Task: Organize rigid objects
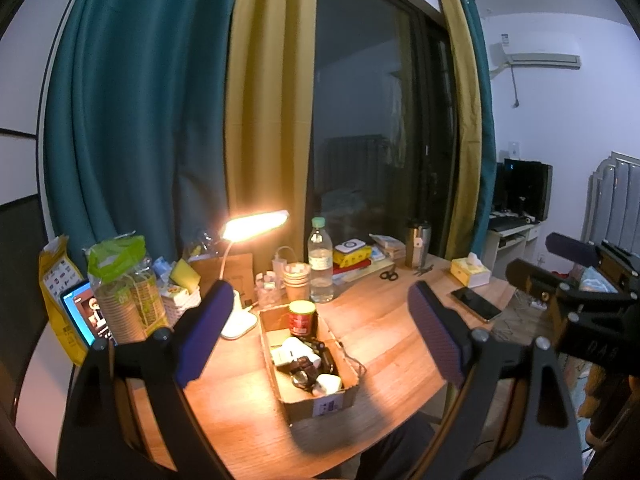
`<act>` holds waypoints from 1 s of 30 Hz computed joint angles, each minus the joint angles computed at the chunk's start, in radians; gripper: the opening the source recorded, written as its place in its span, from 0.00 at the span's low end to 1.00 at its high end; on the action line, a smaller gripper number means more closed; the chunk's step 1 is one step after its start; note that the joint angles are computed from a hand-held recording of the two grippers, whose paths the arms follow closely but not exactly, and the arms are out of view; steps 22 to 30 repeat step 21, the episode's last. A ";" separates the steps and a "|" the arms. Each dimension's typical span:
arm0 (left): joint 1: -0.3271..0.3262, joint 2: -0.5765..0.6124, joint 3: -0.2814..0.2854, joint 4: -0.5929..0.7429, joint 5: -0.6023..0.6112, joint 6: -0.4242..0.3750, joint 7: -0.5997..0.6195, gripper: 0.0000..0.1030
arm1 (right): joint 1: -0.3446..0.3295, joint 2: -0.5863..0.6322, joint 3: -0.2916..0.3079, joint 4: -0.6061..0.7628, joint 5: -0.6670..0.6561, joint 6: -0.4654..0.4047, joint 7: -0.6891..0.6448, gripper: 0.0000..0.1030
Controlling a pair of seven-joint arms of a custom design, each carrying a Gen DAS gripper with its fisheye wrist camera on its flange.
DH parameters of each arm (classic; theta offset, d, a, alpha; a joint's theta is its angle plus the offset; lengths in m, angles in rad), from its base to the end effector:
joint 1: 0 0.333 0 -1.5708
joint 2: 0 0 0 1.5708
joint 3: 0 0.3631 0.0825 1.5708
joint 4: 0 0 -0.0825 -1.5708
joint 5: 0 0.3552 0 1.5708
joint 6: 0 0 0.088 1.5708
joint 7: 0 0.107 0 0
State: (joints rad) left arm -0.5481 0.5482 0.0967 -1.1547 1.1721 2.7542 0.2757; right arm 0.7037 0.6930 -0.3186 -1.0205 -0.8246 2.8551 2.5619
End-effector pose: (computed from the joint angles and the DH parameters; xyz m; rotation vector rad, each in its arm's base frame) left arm 0.6511 -0.3863 0.6325 -1.3434 1.4601 -1.1343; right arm 0.6601 0.4324 0.6150 -1.5533 1.1913 -1.0143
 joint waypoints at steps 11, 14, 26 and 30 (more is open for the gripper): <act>0.004 0.005 0.001 0.009 -0.015 0.001 0.017 0.87 | -0.002 0.003 0.004 0.006 0.011 -0.006 -0.011 0.77; 0.004 0.005 0.004 0.010 -0.016 0.002 0.017 0.87 | -0.001 0.001 0.002 0.004 0.009 -0.005 -0.010 0.77; 0.012 0.031 0.007 0.039 -0.042 -0.005 0.042 0.87 | -0.029 0.021 0.033 0.038 0.046 -0.017 -0.079 0.77; 0.012 0.031 0.007 0.039 -0.042 -0.005 0.042 0.87 | -0.029 0.021 0.033 0.038 0.046 -0.017 -0.079 0.77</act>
